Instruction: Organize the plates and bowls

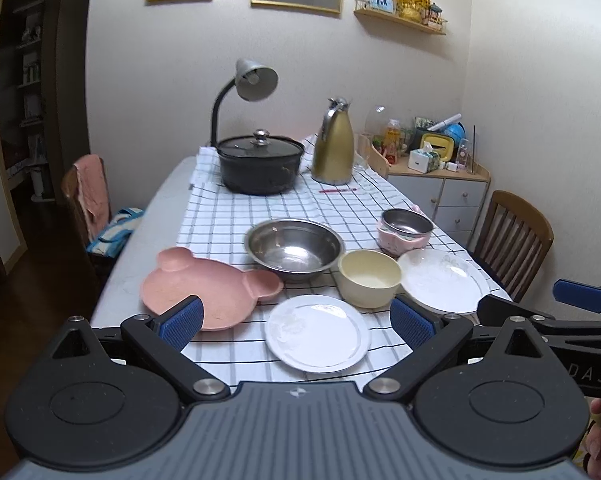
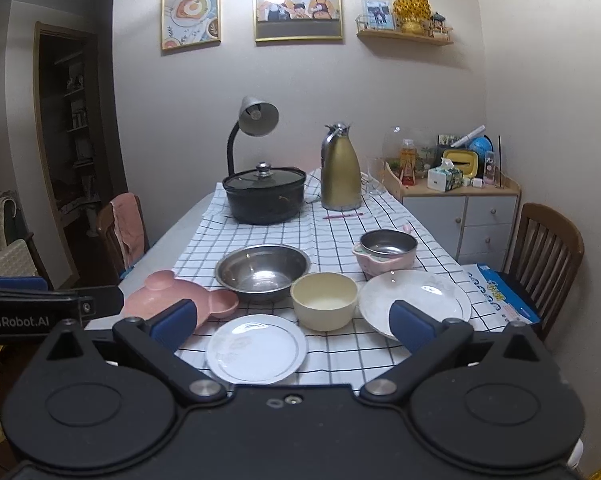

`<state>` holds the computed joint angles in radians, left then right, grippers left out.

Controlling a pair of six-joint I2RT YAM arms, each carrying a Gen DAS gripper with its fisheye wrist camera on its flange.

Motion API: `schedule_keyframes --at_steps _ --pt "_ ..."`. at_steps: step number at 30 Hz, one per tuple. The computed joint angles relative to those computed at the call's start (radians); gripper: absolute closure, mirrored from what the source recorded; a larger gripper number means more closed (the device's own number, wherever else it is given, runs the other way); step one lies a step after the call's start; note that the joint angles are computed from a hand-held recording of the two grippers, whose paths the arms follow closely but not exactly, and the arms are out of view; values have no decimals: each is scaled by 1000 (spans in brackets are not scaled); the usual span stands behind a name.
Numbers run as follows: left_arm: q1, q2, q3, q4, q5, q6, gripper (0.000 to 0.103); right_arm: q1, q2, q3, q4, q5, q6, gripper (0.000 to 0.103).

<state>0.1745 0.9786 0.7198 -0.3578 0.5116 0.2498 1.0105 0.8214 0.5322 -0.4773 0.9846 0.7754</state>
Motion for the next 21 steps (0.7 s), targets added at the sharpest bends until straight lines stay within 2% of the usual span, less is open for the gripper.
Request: schedule_keyframes --at_steps 3,6,11,14,17,21 --pt "-132 34 4 49 -118 -79 3 -133 -96 -58 78 -119 -142 0" --pt "-250 93 21 85 -221 -158 3 -346 -181 -102 135 -315 -294 0" --pt "-438 245 84 114 -384 -277 3 -840 -195 -139 223 -773 -528 0" --pt "-534 362 151 101 -462 -335 3 -1091 -99 -132 282 -1005 -655 0" --pt "-608 484 221 88 -508 -387 3 -1286 59 -100 355 -1183 -746 0" --pt "-672 668 361 43 -522 -450 3 -1446 332 1 441 -1311 -872 0"
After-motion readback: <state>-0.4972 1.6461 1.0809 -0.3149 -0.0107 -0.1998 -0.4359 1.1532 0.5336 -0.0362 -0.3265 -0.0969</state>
